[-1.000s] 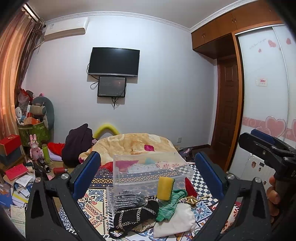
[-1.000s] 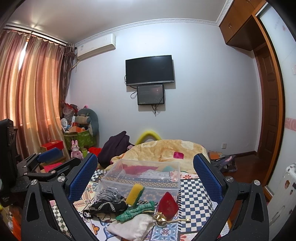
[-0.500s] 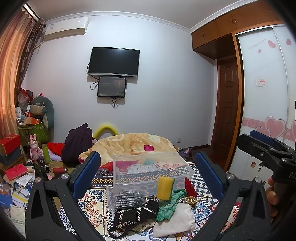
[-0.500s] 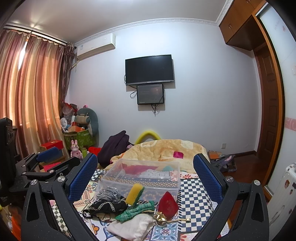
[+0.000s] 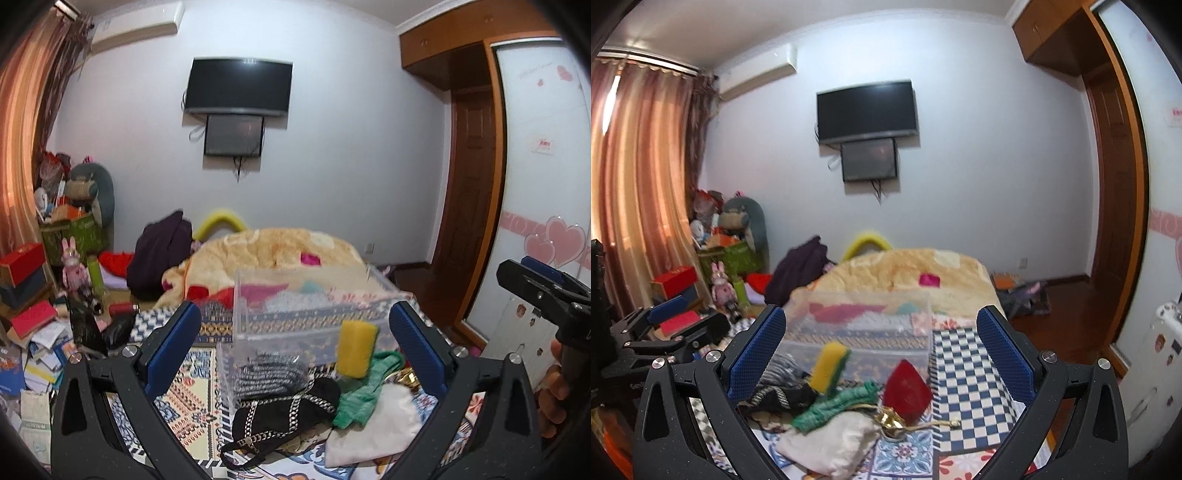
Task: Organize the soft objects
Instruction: 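Grasp the red tasseled pouch with the right tool while the left tool grasps the grey knit glove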
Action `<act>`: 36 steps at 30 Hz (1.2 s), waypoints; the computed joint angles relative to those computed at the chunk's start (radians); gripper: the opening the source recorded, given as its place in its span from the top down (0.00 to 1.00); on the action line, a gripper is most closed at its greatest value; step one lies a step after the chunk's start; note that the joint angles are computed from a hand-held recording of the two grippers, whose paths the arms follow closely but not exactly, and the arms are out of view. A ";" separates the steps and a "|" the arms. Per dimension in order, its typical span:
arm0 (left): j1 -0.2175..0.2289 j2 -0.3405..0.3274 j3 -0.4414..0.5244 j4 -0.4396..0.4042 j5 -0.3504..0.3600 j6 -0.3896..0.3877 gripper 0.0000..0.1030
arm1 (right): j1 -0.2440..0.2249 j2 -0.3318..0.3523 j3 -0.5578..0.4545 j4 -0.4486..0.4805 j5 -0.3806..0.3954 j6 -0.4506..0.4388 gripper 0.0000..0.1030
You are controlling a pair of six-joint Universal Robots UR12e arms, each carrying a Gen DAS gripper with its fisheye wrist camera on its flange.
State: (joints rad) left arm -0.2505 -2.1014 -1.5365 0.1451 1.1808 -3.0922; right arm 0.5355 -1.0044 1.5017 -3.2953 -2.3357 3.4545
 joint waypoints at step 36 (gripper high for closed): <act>-0.006 -0.111 0.143 -0.413 0.048 0.015 0.45 | -0.112 -0.046 0.078 0.360 0.373 0.288 0.75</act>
State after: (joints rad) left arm -0.2563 -2.2125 -1.3937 -0.2678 1.2288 -3.0769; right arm 0.4234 -1.0505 1.5801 -2.9355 -1.9626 3.7421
